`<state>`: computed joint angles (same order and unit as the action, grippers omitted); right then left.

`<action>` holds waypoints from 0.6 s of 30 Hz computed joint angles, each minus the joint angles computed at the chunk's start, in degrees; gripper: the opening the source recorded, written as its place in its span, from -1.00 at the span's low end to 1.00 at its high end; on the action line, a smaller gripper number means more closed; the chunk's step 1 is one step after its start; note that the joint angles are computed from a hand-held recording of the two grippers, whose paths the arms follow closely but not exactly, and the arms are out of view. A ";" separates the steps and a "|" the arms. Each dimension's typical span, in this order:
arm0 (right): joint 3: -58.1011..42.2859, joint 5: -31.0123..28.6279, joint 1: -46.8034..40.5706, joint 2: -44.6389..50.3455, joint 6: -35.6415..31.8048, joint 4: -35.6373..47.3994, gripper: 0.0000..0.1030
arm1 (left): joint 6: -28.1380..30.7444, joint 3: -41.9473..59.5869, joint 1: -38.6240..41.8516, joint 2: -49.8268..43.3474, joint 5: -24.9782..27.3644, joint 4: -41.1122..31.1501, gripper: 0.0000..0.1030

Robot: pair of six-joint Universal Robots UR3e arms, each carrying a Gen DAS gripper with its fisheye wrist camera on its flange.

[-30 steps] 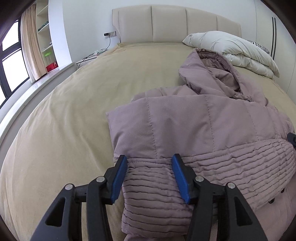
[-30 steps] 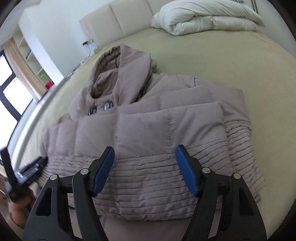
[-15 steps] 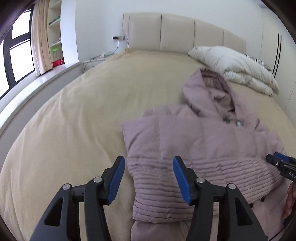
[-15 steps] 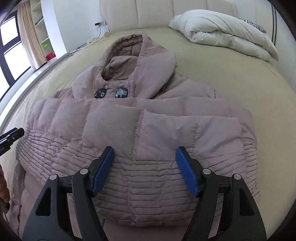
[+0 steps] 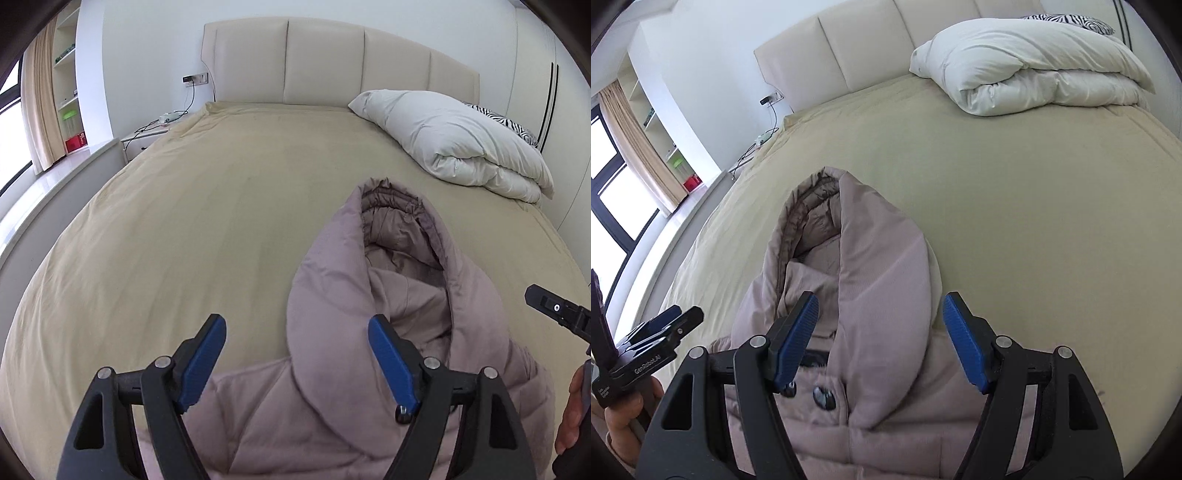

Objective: Fold large clothes

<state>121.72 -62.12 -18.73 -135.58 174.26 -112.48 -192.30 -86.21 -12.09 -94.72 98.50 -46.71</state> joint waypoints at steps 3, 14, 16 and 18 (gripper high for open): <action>-2.11 -2.56 5.82 11.65 4.92 -11.67 0.35 | 1.58 13.04 -2.22 -11.93 1.81 -2.78 0.72; -12.48 -15.15 20.64 41.17 12.68 -31.81 0.35 | 0.93 28.60 1.78 -27.07 -4.65 -10.76 -0.02; -16.50 -17.40 23.35 46.46 13.85 -32.36 0.35 | 1.61 27.29 1.39 -26.52 -4.51 -9.64 -0.24; -21.81 -19.67 25.67 51.18 14.52 -29.65 0.35 | 1.98 26.41 0.95 -26.10 -3.96 -8.86 -0.39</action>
